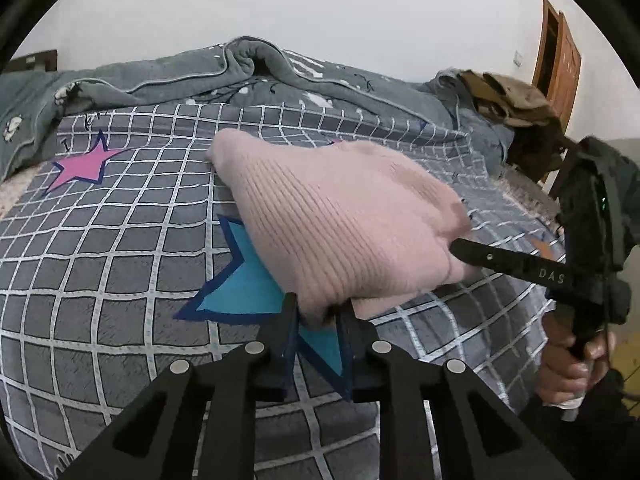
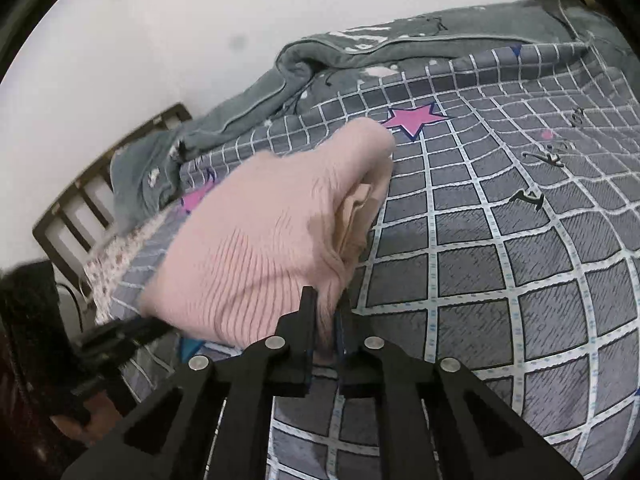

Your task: Fold small clothes

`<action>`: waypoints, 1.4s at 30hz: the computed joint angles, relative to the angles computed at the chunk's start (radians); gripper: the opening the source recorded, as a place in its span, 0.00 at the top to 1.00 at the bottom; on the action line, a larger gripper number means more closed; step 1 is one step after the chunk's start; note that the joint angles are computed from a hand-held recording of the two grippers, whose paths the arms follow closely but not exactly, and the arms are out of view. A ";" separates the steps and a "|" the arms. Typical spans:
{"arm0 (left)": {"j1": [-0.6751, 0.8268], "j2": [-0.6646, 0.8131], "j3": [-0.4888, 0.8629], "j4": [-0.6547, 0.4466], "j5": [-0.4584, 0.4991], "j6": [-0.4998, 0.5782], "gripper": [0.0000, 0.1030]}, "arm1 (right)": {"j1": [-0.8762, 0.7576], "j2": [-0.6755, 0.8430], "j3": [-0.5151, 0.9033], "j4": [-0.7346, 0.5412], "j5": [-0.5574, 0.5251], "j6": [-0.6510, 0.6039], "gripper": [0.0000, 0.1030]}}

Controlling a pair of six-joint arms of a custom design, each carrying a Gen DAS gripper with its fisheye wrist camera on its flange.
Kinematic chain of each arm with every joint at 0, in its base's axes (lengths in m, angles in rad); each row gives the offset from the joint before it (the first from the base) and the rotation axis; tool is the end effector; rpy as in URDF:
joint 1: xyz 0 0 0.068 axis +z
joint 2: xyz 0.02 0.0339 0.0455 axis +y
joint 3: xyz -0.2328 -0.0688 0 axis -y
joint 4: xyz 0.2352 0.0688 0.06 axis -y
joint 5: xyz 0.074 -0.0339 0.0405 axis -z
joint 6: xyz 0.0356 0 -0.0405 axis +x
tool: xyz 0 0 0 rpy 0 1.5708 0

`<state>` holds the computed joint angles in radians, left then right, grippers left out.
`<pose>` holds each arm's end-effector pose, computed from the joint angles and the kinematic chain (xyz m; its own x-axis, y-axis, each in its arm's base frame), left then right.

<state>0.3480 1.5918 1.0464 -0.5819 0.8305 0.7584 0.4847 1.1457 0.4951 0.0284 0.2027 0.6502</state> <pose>0.2902 0.0773 0.1870 -0.5698 0.2868 -0.7701 0.6332 0.7506 -0.1890 0.2121 0.1036 0.1674 -0.5991 0.3546 -0.7178 0.0641 0.9149 0.3985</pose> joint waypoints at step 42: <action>-0.120 -0.095 0.013 0.073 -0.181 -0.301 0.42 | 0.033 -0.050 0.168 -0.287 0.220 -0.058 0.73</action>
